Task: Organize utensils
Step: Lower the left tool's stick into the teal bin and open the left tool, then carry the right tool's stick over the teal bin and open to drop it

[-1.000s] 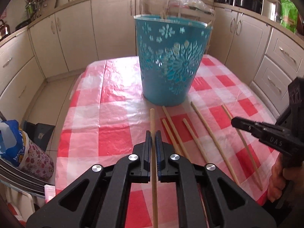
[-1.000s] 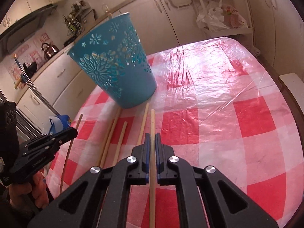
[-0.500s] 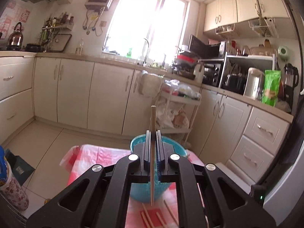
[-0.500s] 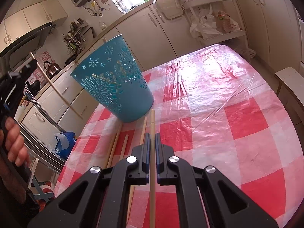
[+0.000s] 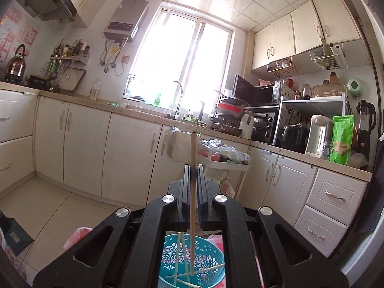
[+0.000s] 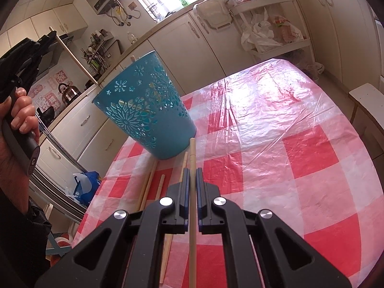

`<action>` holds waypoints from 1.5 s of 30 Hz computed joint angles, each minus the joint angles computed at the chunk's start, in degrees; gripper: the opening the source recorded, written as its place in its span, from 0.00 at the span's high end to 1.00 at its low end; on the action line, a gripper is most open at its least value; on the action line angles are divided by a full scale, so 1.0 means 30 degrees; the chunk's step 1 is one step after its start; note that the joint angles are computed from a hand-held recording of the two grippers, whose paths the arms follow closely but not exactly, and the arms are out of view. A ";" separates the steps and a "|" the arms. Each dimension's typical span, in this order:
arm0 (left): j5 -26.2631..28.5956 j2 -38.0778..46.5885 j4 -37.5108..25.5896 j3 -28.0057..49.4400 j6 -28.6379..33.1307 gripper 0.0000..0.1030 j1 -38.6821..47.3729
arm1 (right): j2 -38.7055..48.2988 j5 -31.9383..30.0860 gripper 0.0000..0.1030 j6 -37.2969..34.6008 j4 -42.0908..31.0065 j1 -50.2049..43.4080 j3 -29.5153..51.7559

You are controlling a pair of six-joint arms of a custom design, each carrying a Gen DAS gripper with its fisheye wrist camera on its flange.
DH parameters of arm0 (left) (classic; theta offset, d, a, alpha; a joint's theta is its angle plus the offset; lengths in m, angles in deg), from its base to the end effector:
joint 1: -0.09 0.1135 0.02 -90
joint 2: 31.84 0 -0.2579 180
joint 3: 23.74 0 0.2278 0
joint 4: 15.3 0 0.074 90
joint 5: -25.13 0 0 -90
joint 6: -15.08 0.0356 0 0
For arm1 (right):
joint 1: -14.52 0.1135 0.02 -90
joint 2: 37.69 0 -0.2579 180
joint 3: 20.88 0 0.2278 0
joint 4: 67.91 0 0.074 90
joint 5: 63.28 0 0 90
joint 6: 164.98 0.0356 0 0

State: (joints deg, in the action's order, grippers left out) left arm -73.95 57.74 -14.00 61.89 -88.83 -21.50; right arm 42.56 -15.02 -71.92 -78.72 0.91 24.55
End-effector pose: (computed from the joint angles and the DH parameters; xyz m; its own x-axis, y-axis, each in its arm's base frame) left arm 0.3316 -0.1252 0.3507 -0.0938 -0.2182 -0.9714 0.2001 0.9517 -0.2331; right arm 0.2327 -0.0319 0.1657 -0.7086 0.2125 -0.6729 -0.2394 0.8246 0.5126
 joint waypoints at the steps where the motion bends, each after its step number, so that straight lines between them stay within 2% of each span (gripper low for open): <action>1: -0.0043 0.0158 0.0225 -0.0064 0.0024 0.95 0.0015 | -0.0018 -0.0012 0.94 0.0023 0.0044 -0.0010 -0.0027; 9: -0.0189 0.2425 0.0568 -0.0087 -0.0005 0.95 0.0412 | -0.0045 0.0010 0.94 0.0155 0.0242 0.0034 -0.0107; 15: 0.0507 0.4362 -0.1457 0.0634 -0.0340 0.95 0.1064 | -0.0147 -0.0144 0.94 0.0322 0.0367 -0.0156 -0.0196; 20: 0.0687 0.2857 -0.0545 -0.2132 -0.0533 0.93 0.1292 | -0.0434 -0.0760 0.94 0.0928 0.0755 -0.0821 -0.0368; 21: 0.0586 0.2368 -0.0285 -0.2906 -0.0590 0.89 0.1276 | -0.0504 -0.1101 0.94 0.1265 0.0855 -0.1065 -0.0378; 25: 0.0038 0.0737 0.0930 -0.6635 -0.1605 0.71 0.1194 | -0.1834 -0.2081 0.94 0.3570 0.1518 -0.1262 0.0031; 29: -0.0202 0.0309 0.2087 -0.9777 -0.3276 0.70 0.1208 | -0.3282 -0.2338 0.94 0.6710 0.3112 -0.0532 0.1645; 32: -0.0435 0.0369 0.3679 -1.1713 -0.4409 0.70 0.1207 | -0.2970 -0.1510 0.94 0.9308 0.5078 0.0580 0.3554; 35: -0.0609 0.0184 0.4909 -1.2891 -0.5341 0.66 0.1384 | -0.1887 0.0677 0.94 1.0816 0.6633 0.2088 0.5796; 38: -0.0553 -0.0111 0.6409 -1.3839 -0.5979 0.59 0.1801 | -0.0090 0.3494 0.94 1.0392 0.7054 0.3827 0.8312; 42: 0.0661 0.0025 0.7660 -1.4560 -0.6906 0.55 0.2772 | 0.3145 0.5831 0.94 0.9627 0.6212 0.5350 1.1759; 45: 0.1720 0.0384 0.8670 -1.5004 -0.7253 0.54 0.3603 | 0.5137 0.6834 0.94 0.8936 0.5215 0.6127 1.3638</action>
